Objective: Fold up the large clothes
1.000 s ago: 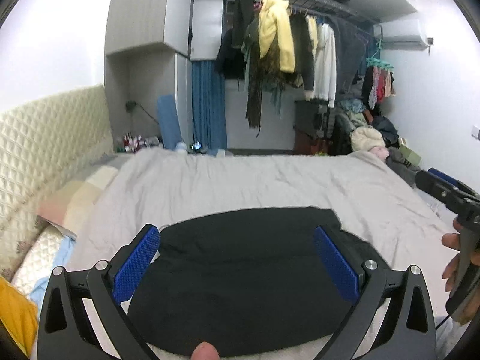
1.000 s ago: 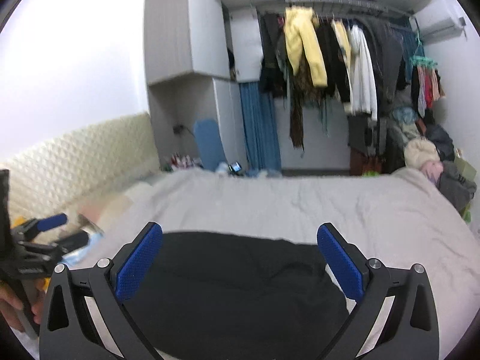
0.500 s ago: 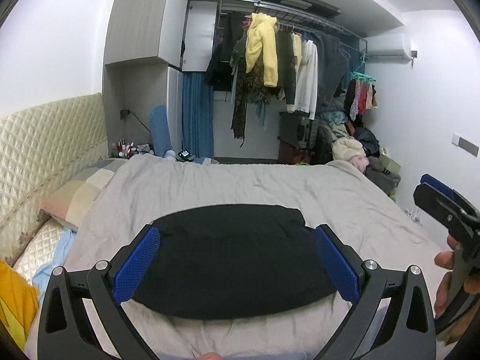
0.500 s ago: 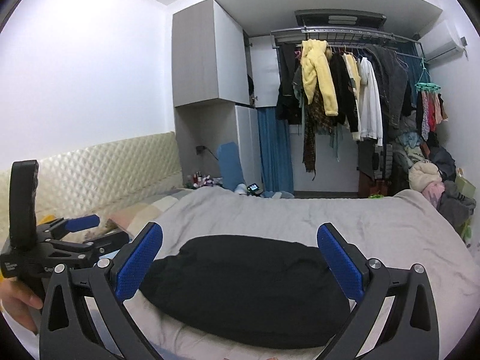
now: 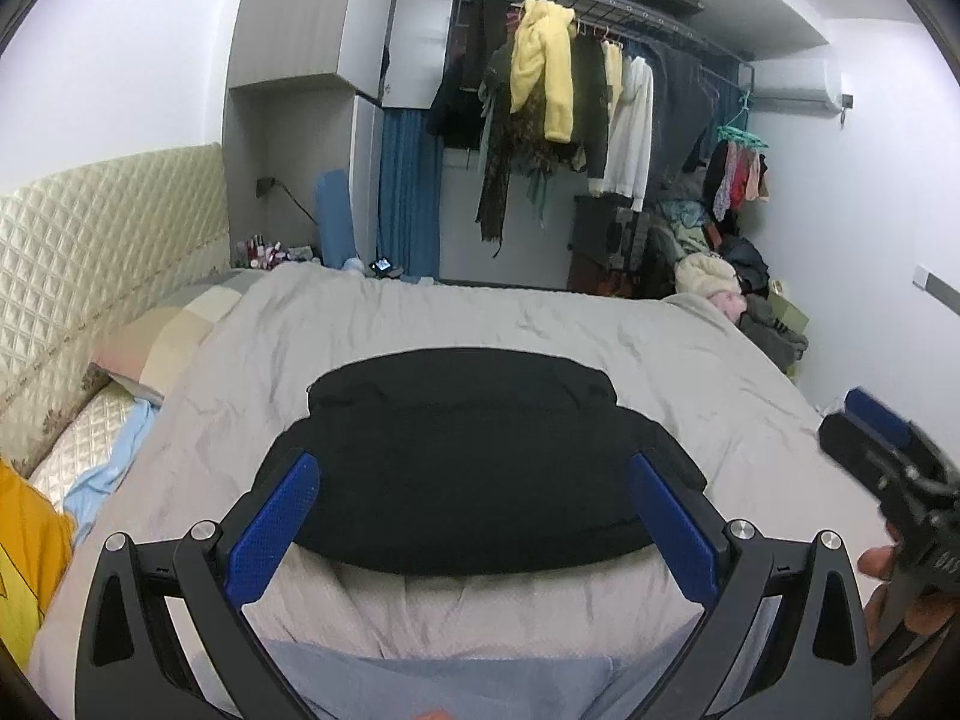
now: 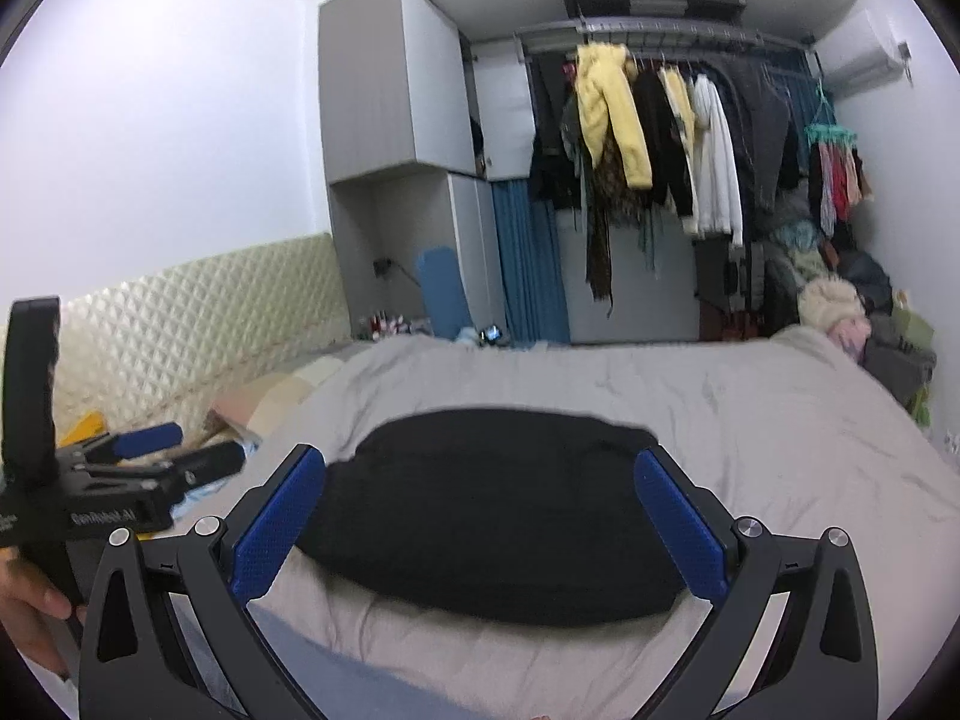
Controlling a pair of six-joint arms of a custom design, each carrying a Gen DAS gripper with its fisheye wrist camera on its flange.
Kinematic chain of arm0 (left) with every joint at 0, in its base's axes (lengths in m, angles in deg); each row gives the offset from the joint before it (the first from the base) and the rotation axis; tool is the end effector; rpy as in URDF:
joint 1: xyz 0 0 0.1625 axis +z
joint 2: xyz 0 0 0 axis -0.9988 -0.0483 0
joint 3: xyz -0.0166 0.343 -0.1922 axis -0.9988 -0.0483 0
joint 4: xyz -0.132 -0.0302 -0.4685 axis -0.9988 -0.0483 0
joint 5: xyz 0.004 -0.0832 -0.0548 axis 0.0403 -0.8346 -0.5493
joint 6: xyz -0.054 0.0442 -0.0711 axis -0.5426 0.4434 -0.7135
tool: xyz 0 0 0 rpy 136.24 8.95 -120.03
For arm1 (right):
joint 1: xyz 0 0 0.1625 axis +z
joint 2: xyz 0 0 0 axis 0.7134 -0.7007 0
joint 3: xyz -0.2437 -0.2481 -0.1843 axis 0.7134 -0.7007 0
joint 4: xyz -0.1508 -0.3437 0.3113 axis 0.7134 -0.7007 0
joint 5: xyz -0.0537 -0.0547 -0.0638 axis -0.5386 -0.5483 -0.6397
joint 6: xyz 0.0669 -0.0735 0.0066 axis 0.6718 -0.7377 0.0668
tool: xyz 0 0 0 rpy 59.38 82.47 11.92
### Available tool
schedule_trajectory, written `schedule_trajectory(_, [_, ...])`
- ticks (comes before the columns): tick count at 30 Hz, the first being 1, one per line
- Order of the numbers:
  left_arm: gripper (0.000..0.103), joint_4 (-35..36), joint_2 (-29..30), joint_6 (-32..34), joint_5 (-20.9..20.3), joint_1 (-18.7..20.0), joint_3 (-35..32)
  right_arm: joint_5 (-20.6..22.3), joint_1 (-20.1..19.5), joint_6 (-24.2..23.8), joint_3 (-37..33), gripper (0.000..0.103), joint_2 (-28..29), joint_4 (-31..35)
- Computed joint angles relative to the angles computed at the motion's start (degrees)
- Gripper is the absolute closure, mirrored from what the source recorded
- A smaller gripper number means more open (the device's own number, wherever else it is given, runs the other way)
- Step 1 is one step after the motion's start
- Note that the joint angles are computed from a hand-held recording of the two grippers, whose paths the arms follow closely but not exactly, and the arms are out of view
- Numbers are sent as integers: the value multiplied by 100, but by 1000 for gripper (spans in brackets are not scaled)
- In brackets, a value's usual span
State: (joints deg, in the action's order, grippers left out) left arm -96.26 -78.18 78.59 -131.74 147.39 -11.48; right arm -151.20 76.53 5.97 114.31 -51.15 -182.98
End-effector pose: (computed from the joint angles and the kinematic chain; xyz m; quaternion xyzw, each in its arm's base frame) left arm -0.2893 -0.8305 0.4220 0.4029 0.8415 -0.3350 0.1312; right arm 0.5042 -0.7104 0.2339 0.0718 -0.7368 0.5813 0.3376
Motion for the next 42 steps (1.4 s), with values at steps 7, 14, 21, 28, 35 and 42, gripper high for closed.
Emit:
schedule_trajectory(7, [0, -68, 37, -67, -132, 120, 31, -44, -101, 659, 579, 0, -267, 276])
schedule_trajectory(14, [0, 90, 249, -187, -1, 205, -196, -155, -146, 825, 675, 0, -250, 445])
schedule_trajectory(21, [0, 62, 328, -159, 83, 214, -258, -224, -170, 939, 772, 0, -285, 404])
schedule_trajectory(28, [0, 151, 310, -190, -49, 237, -228, -312, -168, 968, 749, 0, -281, 392])
schedule_trajectory(35, [0, 100, 301, -198, -86, 246, -194, -388, -150, 996, 785, 0, -286, 318])
schedule_trajectory(42, [0, 25, 247, -154, -77, 251, -89, -401, -144, 979, 778, 0, -280, 289])
